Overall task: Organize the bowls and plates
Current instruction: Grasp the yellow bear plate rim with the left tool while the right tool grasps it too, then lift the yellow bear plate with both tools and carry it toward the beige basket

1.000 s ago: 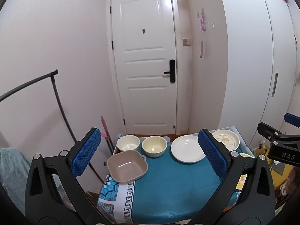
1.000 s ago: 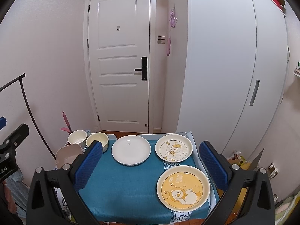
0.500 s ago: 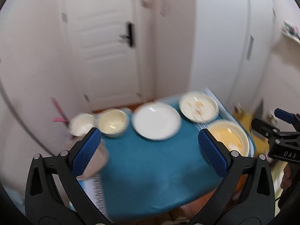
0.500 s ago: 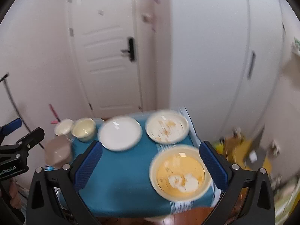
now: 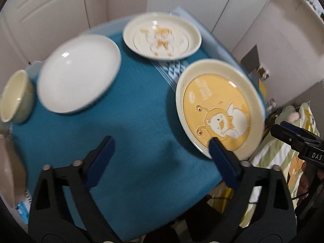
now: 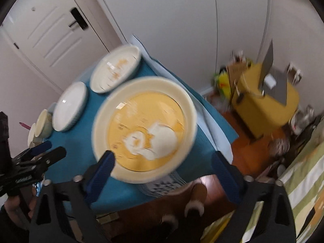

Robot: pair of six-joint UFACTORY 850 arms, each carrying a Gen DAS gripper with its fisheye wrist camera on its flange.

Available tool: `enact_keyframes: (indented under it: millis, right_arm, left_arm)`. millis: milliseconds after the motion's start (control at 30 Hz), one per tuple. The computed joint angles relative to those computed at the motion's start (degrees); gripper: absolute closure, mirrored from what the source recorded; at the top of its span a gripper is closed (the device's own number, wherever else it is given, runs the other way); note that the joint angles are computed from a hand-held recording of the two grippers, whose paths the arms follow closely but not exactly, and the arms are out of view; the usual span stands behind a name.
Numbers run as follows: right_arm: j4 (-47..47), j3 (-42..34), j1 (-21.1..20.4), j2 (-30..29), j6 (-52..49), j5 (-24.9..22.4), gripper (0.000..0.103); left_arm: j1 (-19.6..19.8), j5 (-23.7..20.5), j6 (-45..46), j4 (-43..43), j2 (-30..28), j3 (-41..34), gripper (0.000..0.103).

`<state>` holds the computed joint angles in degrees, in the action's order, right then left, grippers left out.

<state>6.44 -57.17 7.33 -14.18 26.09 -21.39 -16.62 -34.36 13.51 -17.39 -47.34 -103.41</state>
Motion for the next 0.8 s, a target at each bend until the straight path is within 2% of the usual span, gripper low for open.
enact_keyframes:
  millis: [133, 267, 333, 400, 433, 533, 567, 700, 800]
  right_arm:
    - [11.4, -0.9, -3.1, -3.4, -14.4, -0.2, 0.037]
    - [26.0, -2.4, -6.6, -6.9, -29.7, -1.0, 0.044]
    - [31.4, -3.8, -8.2, -8.9, -36.5, -2.4, 0.057]
    - [33.9, -5.1, -9.2, -10.2, -40.7, -4.2, 0.064]
    - [35.5, -5.6, -9.8, -10.7, -43.3, -5.0, 0.068]
    - [36.1, -6.9, -10.6, -12.0, -46.0, -6.2, 0.073]
    - [36.5, -7.2, -10.8, -12.3, -46.6, -6.4, 0.074]
    - [38.5, -7.5, -11.5, -13.1, -50.1, -7.9, 0.082]
    - [37.7, -8.2, -11.3, -13.7, -50.8, -8.5, 0.087]
  left_arm:
    - [-0.9, -5.2, -3.0, 0.6, -6.4, -7.6, 0.026]
    - [-1.6, -9.2, -7.6, 1.2, -10.6, -13.3, 0.027]
    - [-2.0, -10.2, -9.4, 1.5, -12.1, -15.3, 0.029]
    - [-2.3, -11.0, -11.3, 2.2, -13.5, -17.3, 0.037]
    - [-2.7, -10.6, -13.0, 3.9, -13.8, -17.8, 0.038]
    - [-3.3, -11.5, -16.4, 6.9, -15.3, -20.4, 0.052]
    - [-3.5, -11.8, -17.2, 7.4, -15.7, -21.1, 0.061]
    - [-3.7, -12.7, -16.5, 5.1, -16.6, -22.7, 0.079]
    - [-4.1, -12.5, -17.2, 6.2, -16.9, -23.3, 0.082]
